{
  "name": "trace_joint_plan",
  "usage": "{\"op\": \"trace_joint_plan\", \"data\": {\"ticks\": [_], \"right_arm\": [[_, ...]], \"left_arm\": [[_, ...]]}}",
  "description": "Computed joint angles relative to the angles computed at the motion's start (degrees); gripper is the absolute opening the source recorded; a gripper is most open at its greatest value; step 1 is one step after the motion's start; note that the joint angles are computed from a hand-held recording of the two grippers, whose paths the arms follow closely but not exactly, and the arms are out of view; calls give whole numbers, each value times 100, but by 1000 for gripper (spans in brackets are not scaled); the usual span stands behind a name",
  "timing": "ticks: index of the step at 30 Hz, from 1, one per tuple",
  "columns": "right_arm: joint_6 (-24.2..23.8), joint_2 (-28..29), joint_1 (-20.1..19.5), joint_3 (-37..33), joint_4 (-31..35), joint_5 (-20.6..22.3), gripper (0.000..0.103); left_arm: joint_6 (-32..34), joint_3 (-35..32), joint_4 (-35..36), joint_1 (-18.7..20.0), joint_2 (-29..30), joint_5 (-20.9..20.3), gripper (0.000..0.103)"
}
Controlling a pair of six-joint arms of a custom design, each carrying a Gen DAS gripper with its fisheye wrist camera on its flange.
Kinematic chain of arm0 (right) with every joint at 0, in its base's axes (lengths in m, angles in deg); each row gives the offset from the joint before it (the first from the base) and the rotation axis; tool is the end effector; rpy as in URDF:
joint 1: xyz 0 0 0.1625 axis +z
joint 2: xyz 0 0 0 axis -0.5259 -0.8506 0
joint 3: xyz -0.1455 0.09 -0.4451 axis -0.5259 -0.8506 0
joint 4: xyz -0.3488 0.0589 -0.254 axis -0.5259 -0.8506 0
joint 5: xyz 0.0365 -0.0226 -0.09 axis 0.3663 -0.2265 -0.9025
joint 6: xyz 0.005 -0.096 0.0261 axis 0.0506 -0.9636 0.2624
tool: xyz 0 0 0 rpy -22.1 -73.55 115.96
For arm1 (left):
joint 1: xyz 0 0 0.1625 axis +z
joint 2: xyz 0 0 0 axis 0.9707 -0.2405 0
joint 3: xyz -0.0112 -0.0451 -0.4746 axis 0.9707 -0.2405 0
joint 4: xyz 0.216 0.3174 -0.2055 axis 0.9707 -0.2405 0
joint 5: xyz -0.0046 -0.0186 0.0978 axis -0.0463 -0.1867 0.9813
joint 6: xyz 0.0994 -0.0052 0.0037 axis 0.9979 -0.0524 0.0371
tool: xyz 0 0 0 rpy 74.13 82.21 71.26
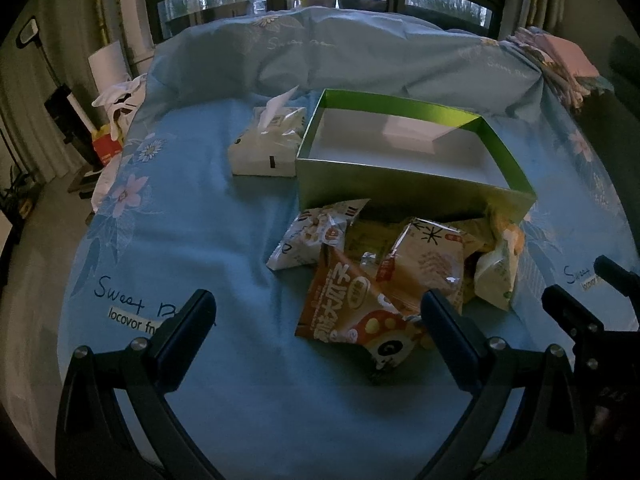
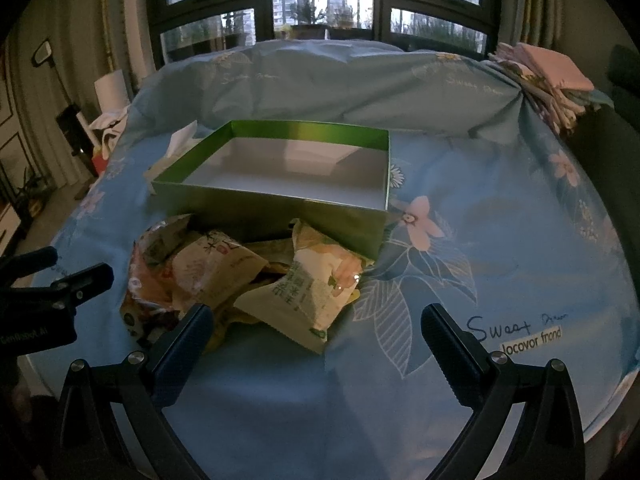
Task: Organize snacks
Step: 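Move both tools toward the snack pile beside the green box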
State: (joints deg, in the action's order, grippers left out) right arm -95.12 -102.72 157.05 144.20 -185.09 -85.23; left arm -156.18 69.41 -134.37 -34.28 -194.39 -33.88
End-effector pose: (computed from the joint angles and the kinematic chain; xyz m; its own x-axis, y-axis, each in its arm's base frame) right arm 0.4124 -0.4446 -0.0068 -0.6153 -0.5027 0.6072 -0.7591 0.5854 -0.2846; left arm -0.0662 -0.3612 0.3608 -0.6501 -0.4000 -0.6461 0.2386 0.6998 -0.6733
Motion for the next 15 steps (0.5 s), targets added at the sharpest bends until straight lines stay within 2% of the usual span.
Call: {"op": "trace_joint_plan", "data": {"ticks": [9,12,13,15], "right_arm": [[-13,43,-57,21,-165,89,103],[182,-52,-62,-25,345,35,103],[216,-88,-119,13,336,240,103],[389,-200,-240,78,505,663,103]], "left_arm": [[236,29,-330,133,36,-92,103],[671,145,-986,213,-54,-237,103],[880,189,-1287,266,-84,-339,103],[956,221,-1427,314,-97,-402,103]]}}
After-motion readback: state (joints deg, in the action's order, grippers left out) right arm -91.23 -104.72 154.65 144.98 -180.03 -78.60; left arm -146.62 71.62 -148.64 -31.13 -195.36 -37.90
